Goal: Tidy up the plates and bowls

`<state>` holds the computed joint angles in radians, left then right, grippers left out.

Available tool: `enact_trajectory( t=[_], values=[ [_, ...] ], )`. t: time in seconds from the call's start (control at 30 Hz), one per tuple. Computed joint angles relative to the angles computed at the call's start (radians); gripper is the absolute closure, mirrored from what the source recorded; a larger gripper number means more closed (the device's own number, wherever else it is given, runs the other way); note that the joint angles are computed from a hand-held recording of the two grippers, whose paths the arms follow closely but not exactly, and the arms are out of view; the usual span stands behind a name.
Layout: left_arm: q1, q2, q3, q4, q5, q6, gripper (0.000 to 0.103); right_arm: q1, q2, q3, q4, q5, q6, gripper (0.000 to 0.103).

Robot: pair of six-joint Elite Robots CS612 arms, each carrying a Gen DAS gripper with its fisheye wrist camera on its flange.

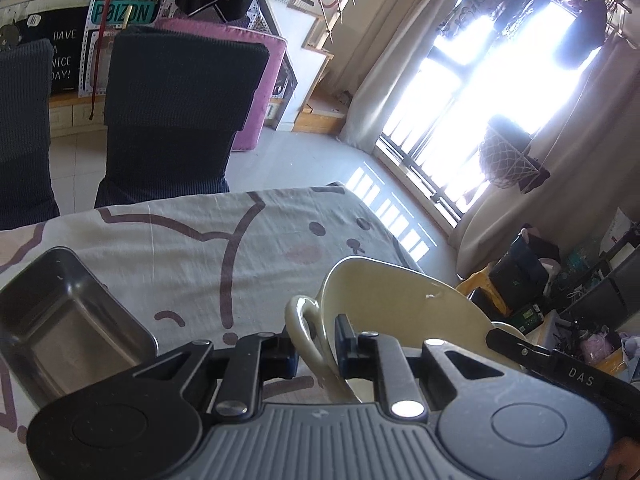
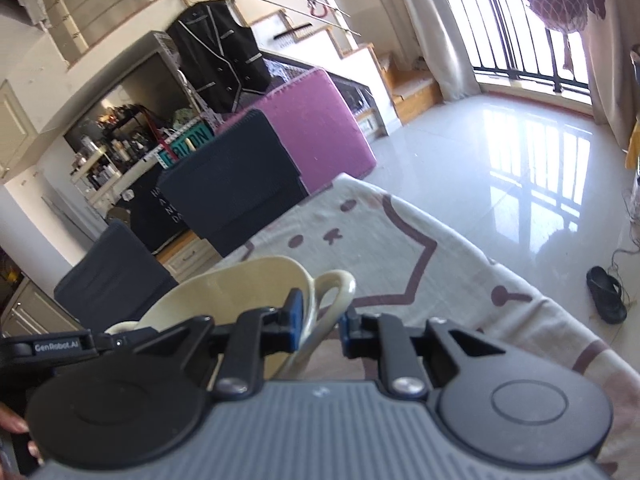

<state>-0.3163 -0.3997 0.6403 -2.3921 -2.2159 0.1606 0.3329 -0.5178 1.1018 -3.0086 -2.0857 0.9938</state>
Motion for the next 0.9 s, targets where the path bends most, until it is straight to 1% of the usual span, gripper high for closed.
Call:
enact_trajectory(
  t=[0.1, 0.13, 0.23, 0.33, 0.47, 0.6, 0.7, 0.77, 0.87, 0.9],
  values=[
    [-0.004, -0.006, 0.019, -0.009, 0.017, -0.008, 0.084, 0.002, -0.002, 0.016, -0.015, 0.011, 0.014, 0.081],
    [-0.006, -0.002, 0.016, -0.008, 0.018, -0.019, 0.084, 0.003, -0.002, 0.017, -0.01, 0.003, 0.018, 0.081],
    [-0.011, 0.023, -0.019, -0.002, -0.002, -0.045, 0.084, 0.006, 0.004, 0.01, -0.012, -0.04, -0.007, 0.081],
    [-0.021, 0.046, -0.055, 0.001, -0.016, -0.019, 0.084, -0.001, 0.002, 0.024, -0.044, -0.058, 0.008, 0.082],
    [-0.037, 0.078, -0.1, 0.023, -0.009, 0.021, 0.085, -0.014, 0.014, 0.031, -0.049, -0.053, 0.074, 0.082],
    [-0.046, 0.11, -0.137, 0.063, 0.006, 0.023, 0.085, -0.024, 0.028, 0.024, -0.015, -0.045, 0.128, 0.082],
    [-0.042, 0.131, -0.163, 0.1, 0.002, 0.034, 0.085, -0.029, 0.033, 0.016, 0.025, -0.017, 0.142, 0.082],
    [-0.039, 0.143, -0.184, 0.136, -0.005, 0.049, 0.085, -0.031, 0.032, 0.025, 0.013, 0.004, 0.131, 0.082],
    [-0.038, 0.156, -0.213, 0.204, 0.005, 0.099, 0.084, -0.042, 0.02, 0.032, 0.045, 0.079, 0.15, 0.082],
    [-0.036, 0.156, -0.208, 0.19, -0.01, 0.102, 0.084, -0.048, 0.017, 0.038, 0.048, 0.111, 0.167, 0.081]
  ],
)
